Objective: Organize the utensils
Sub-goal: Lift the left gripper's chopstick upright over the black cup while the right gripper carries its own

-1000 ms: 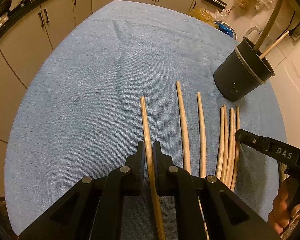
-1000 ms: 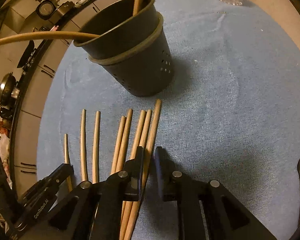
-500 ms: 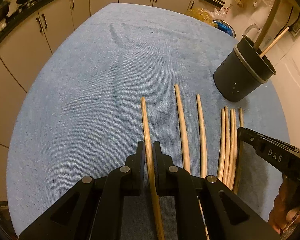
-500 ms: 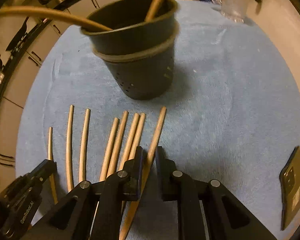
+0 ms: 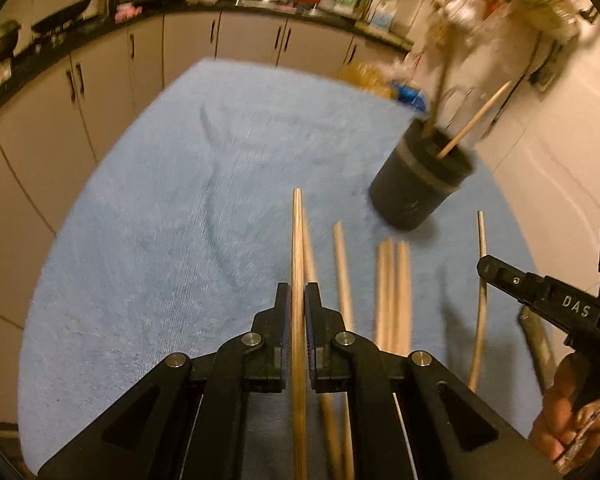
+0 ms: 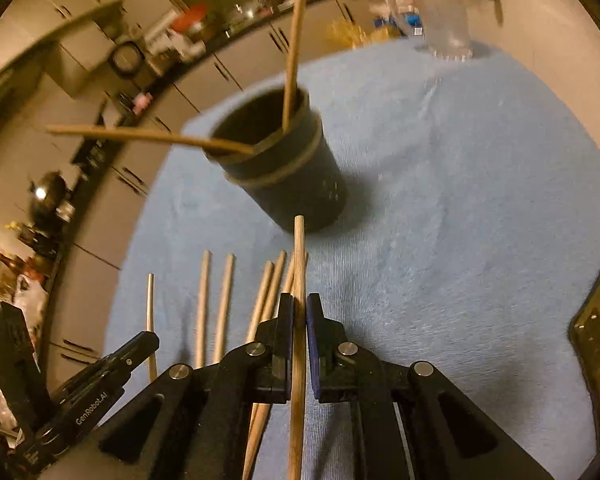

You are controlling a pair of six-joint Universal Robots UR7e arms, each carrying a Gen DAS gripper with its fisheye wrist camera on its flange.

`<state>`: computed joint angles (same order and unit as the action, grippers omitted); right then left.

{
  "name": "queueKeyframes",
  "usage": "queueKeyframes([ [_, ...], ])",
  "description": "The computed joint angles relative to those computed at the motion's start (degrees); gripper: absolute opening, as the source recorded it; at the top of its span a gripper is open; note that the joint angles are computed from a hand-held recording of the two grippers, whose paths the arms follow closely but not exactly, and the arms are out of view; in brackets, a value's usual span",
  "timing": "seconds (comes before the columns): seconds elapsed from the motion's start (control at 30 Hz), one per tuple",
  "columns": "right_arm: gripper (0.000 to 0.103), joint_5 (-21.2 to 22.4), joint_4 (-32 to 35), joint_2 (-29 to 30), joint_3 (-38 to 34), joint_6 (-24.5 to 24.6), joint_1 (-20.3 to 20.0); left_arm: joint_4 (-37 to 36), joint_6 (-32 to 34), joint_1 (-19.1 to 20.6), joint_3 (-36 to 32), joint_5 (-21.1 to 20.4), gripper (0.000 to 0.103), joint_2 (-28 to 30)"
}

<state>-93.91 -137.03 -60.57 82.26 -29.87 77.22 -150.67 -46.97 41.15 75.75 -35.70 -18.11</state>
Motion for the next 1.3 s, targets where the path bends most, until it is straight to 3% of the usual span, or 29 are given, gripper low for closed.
queueKeyframes([
  [0.27,0.007,10.4,-10.8,-6.0,7.5,-6.8,-1.2,-5.9,5.0,-3.2,-0.2,3.5,0.006,0.3],
  [0.43,0.007,14.8,-12.7,-9.6,10.4,-9.0,-2.0,-6.2,6.2,-4.2,-1.0,4.3,0.006,0.7],
  [1.3,0.007,18.7,-14.3,-12.2,10.4,-7.6,-2.7,-7.4,13.6,-5.9,-8.5,4.8,0.006,3.6],
])
